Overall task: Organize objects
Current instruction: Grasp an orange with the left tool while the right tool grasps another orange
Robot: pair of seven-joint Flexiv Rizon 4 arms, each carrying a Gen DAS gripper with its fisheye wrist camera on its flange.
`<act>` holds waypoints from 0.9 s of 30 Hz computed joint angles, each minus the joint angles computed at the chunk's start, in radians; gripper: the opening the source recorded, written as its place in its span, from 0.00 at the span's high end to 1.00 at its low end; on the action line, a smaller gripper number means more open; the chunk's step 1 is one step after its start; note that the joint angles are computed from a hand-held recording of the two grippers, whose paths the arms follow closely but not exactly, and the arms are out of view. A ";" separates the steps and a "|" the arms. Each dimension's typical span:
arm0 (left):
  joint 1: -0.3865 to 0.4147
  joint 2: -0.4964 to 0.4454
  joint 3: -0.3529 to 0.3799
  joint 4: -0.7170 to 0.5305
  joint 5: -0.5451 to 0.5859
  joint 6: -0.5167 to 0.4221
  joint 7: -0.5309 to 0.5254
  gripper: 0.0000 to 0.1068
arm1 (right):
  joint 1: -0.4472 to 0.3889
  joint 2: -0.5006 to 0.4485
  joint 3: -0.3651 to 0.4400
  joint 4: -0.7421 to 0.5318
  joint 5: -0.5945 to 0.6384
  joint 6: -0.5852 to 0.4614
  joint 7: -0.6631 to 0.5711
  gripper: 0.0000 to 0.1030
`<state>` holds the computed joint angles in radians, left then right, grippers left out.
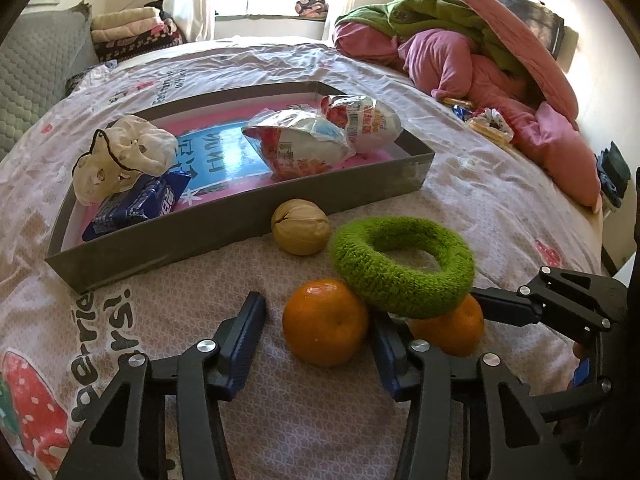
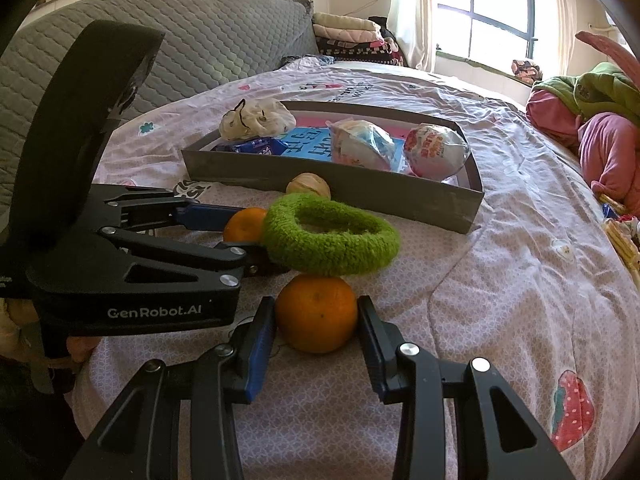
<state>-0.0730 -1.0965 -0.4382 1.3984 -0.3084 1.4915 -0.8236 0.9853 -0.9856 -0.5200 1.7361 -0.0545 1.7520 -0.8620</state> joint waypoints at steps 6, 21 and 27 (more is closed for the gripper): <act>0.022 0.008 -0.027 0.021 0.001 0.004 0.012 0.63 | 0.008 -0.001 -0.010 0.005 0.002 -0.001 -0.003 0.61; 0.100 0.044 -0.100 0.112 -0.006 0.024 0.031 0.64 | 0.065 0.001 -0.084 0.048 0.055 0.012 0.018 0.61; 0.130 0.049 -0.125 0.130 0.013 0.092 0.013 0.64 | 0.117 -0.007 -0.150 0.080 0.106 0.032 0.040 0.61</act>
